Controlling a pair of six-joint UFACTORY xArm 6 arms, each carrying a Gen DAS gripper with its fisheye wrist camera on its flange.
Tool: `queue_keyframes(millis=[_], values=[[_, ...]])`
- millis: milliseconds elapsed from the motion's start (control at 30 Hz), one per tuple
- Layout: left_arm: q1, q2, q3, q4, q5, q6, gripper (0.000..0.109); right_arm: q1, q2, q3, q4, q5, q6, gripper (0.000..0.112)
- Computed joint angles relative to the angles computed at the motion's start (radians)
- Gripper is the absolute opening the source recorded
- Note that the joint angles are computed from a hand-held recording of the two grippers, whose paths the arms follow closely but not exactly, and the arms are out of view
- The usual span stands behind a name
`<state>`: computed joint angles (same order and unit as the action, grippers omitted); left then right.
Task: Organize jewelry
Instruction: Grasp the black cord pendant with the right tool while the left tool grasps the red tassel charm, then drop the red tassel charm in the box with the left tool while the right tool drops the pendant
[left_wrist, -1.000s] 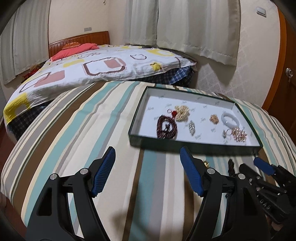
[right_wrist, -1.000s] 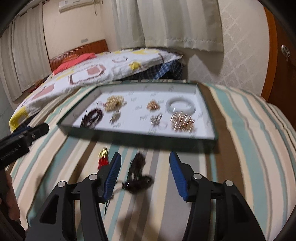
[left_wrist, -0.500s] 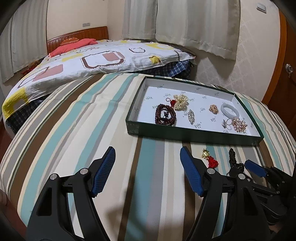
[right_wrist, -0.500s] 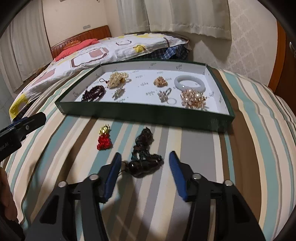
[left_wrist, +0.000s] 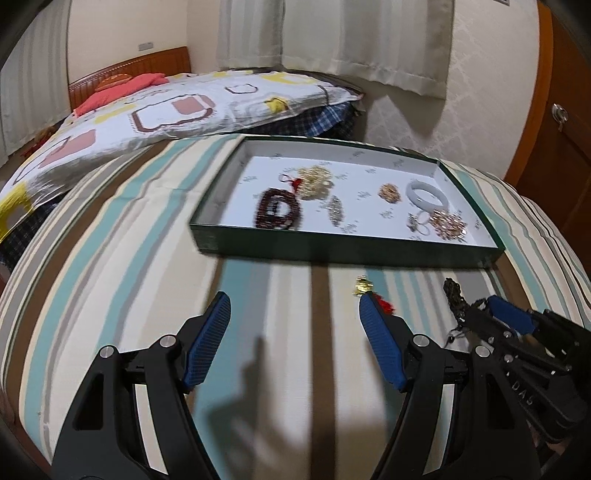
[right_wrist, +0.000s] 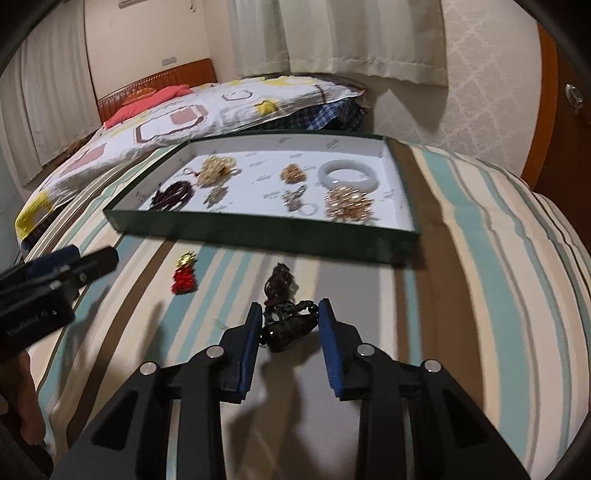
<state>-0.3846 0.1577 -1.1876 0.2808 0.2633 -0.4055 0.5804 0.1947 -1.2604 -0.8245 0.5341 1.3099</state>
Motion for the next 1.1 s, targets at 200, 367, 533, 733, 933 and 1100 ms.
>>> queue_keyframes(millis=[200, 367, 533, 733, 933, 1100], values=[[-0.046, 0.053, -0.056, -0.058, 0.016, 0.061, 0.062, -0.026, -0.041, 0.047, -0.023, -0.020, 0.046, 0.032], [-0.072, 0.114, -0.121, -0.096, 0.061, 0.112, 0.051, -0.042, -0.050, 0.065, -0.025, -0.047, 0.066, 0.032], [-0.081, 0.151, -0.155, -0.158, 0.100, 0.169, 0.033, -0.052, -0.044, 0.072, -0.013, -0.075, 0.070, 0.032], [-0.079, 0.147, -0.142, -0.175, 0.079, 0.198, 0.013, -0.056, -0.042, 0.078, -0.006, -0.091, 0.070, 0.032], [-0.077, 0.139, -0.128, -0.209, 0.060, 0.226, 0.011, -0.054, -0.042, 0.075, -0.015, -0.092, 0.078, 0.032], [-0.073, 0.105, -0.094, -0.188, 0.021, 0.217, 0.011, -0.050, -0.043, 0.066, -0.031, -0.094, 0.086, 0.032]])
